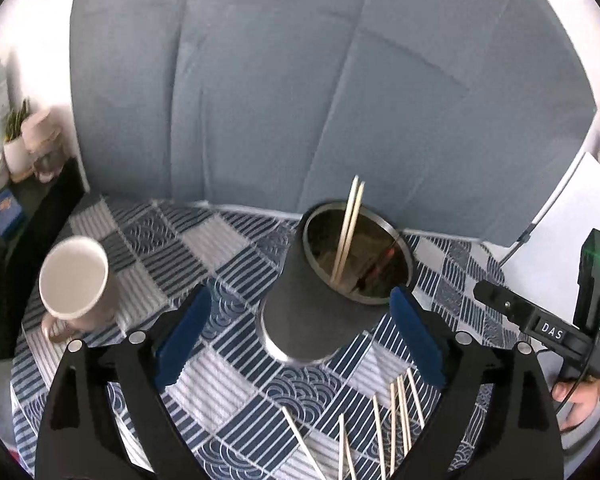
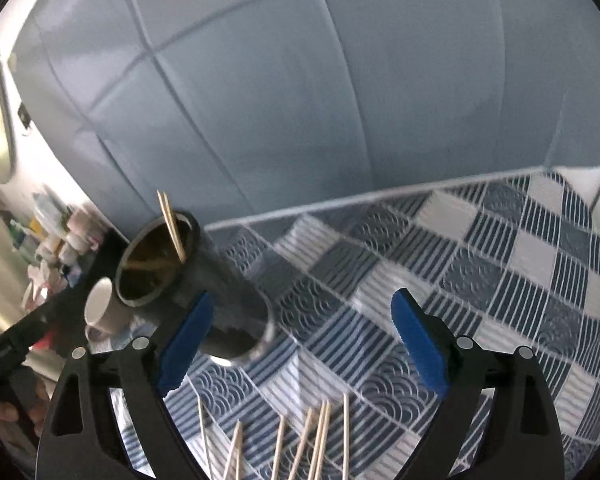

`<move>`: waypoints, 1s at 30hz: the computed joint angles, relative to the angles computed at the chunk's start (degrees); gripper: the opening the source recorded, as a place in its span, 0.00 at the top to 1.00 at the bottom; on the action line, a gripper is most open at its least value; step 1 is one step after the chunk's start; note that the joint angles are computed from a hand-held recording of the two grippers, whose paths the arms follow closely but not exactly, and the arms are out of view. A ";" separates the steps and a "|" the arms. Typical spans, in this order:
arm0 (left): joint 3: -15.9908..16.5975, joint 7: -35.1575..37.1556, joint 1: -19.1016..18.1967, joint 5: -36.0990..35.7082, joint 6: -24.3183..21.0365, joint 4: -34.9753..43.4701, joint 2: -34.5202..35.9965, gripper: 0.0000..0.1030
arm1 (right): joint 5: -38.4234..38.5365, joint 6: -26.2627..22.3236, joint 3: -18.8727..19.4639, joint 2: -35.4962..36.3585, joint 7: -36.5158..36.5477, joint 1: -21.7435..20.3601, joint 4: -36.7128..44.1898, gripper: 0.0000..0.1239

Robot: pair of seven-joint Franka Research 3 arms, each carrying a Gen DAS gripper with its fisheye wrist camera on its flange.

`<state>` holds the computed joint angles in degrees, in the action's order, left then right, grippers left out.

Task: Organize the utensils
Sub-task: 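Lower both tools back to the loose chopsticks on the cloth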

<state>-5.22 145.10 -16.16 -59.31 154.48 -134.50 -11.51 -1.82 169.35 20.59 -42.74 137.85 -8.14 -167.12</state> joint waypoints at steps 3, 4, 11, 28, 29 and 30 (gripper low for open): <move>-0.40 -2.32 0.52 2.93 -0.35 -1.41 0.21 0.13 | 0.34 -1.06 -0.48 0.50 0.19 1.07 -1.04 0.31; -0.46 -3.04 0.63 3.90 -0.57 -1.86 0.31 0.13 | 0.59 -1.11 -0.84 0.63 0.28 1.63 -1.56 0.31; -0.96 -9.47 1.68 10.72 -2.06 -3.88 2.25 0.13 | 0.08 -2.78 -0.60 1.94 1.62 2.75 -2.63 0.31; -2.86 -17.41 2.77 20.29 -1.98 -7.89 5.58 0.13 | -0.04 -4.72 -2.27 4.70 3.69 7.88 -5.96 0.31; -3.02 -17.95 2.79 20.80 -1.85 -8.09 5.73 0.13 | -0.10 -4.95 -2.35 4.64 3.73 8.13 -6.23 0.31; -3.09 -18.12 2.76 20.94 -1.80 -8.25 5.79 0.13 | -0.13 -5.08 -2.50 4.58 3.77 8.37 -6.51 0.31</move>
